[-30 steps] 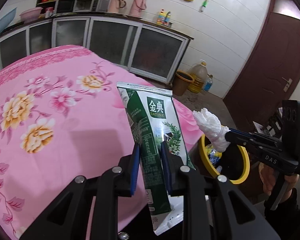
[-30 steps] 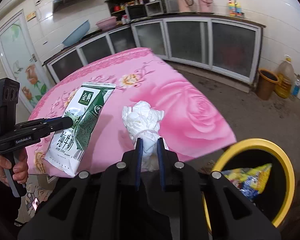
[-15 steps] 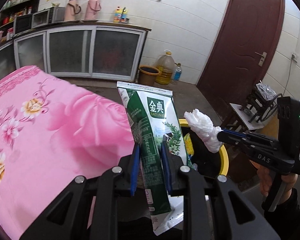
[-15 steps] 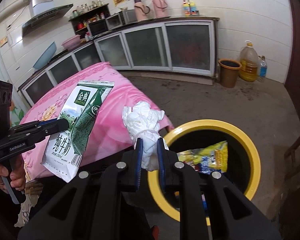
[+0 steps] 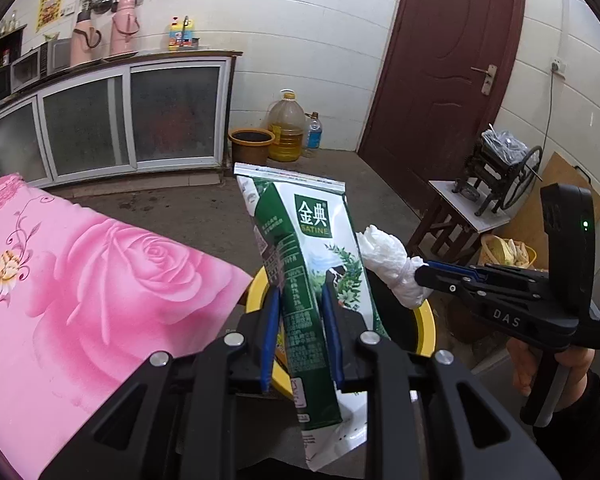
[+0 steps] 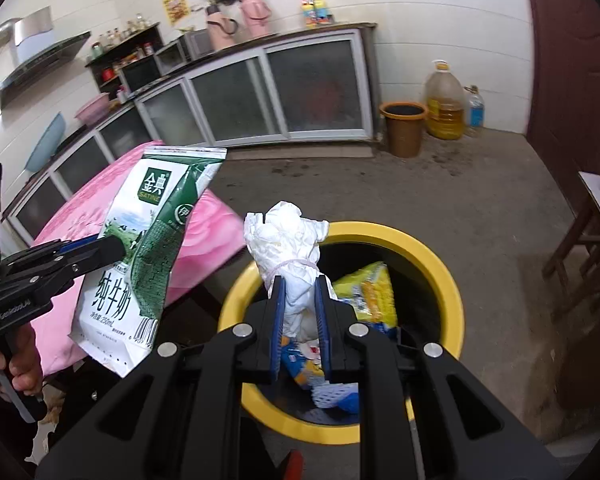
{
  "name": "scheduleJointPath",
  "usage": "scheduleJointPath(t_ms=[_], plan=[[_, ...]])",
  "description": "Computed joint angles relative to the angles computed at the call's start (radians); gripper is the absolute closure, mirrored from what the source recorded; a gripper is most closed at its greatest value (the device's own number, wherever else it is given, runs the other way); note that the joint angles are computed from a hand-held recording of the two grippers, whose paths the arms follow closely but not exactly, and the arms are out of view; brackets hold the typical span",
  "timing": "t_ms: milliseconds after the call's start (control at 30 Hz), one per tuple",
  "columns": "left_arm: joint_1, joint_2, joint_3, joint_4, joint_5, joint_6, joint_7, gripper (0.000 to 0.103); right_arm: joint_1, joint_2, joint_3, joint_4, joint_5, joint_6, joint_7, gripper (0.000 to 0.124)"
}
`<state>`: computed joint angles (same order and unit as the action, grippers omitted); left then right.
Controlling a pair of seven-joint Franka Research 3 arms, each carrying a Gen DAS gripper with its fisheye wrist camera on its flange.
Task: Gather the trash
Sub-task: 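Carry the milk carton and white plastic bag in both tools over the bin, then open both tools to drop the milk carton and white bag into the bin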
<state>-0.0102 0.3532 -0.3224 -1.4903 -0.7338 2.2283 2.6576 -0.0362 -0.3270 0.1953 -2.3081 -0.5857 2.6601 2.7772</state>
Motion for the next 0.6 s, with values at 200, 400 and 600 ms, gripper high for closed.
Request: scheduleJointPath(t_ms=[200,400,600], plan=[[-0.030,0.023,-0.011,0.013,0.036,-0.003,-0.018,0.083,-0.006,-0.019,-0.004,-0.038,0.019,-0.024,0.028,0.110],[-0.078,0.107,-0.015,0.088,0.141,-0.018,-0.104,0.083,0.011,0.024,-0.034,-0.027,0.086,-0.059,0.004,0.110],[-0.094,0.224,-0.036,0.216,0.225,-0.076,-0.203,0.080,0.035,0.074,-0.073,0.005,0.161,-0.107,-0.014,0.104]])
